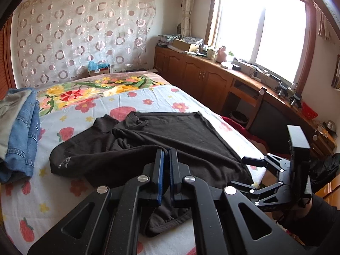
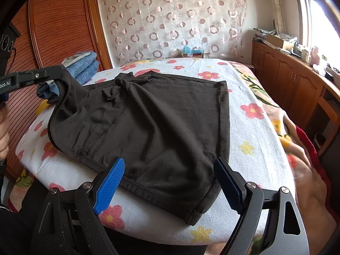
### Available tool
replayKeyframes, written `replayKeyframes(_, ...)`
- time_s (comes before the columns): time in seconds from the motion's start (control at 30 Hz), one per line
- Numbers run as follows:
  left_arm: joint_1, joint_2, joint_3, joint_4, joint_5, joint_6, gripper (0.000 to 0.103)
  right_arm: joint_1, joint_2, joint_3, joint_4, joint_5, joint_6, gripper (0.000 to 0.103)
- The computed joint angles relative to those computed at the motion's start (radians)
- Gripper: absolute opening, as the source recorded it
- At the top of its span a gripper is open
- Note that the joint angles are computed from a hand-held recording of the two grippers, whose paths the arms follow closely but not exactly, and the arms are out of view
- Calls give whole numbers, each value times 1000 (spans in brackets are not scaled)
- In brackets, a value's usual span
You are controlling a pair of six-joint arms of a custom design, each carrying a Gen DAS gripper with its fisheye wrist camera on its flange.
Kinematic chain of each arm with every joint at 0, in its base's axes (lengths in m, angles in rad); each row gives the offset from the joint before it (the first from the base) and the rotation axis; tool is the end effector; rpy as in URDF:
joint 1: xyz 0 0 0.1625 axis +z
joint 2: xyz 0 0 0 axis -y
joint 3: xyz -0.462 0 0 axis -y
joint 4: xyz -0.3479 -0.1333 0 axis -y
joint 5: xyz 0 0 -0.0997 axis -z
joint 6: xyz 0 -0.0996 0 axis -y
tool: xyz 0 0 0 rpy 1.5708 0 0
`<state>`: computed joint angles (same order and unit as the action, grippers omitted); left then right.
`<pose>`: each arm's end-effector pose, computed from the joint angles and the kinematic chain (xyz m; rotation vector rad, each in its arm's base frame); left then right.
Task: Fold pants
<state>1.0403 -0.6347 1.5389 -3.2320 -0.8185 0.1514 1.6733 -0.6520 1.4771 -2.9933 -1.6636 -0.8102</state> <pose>-0.1853 -0.7139 0.1786 0.4339 2.3168 -1.0827 0.1993 -0.7249 0.1613 1.1778 -2.4885 0.7508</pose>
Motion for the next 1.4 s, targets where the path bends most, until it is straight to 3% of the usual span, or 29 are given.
replayKeyframes(0.13,-5,15,-1,-12,51,-7,6,-3,3,-1,2,-1,6,87)
replayKeyframes(0.17,-5,14,6,-17,59,-10,12,-3,4,-3,4,-2,7,87)
replayKeyframes(0.23,-7,15,14,-38,84,-10,28,-3,6,-8,8,-3,13,87)
replayKeyframes(0.3,-7,9,35,-76,99,-6,57,-2,8,-14,15,-3,19,87)
replayKeyframes(0.33,-4,4,46,-89,94,-7,64,-2,10,-14,14,-5,20,87)
replayKeyframes(0.37,-2,-7,62,-97,86,-17,80,-1,12,-14,13,-6,19,87)
replayKeyframes(0.4,1,-16,80,-116,79,-25,84,0,12,-12,11,-7,19,87)
replayKeyframes(0.63,6,-29,132,-179,140,-38,84,1,8,-6,15,0,14,86)
replayKeyframes(0.87,37,-30,166,-131,166,-102,84,4,3,-3,34,30,-2,67)
replayKeyframes(1.27,71,-20,173,-9,164,-204,84,29,13,-35,85,80,-36,47)
replayKeyframes(1.4,68,-8,178,-43,178,-180,84,41,32,-58,104,89,-52,44)
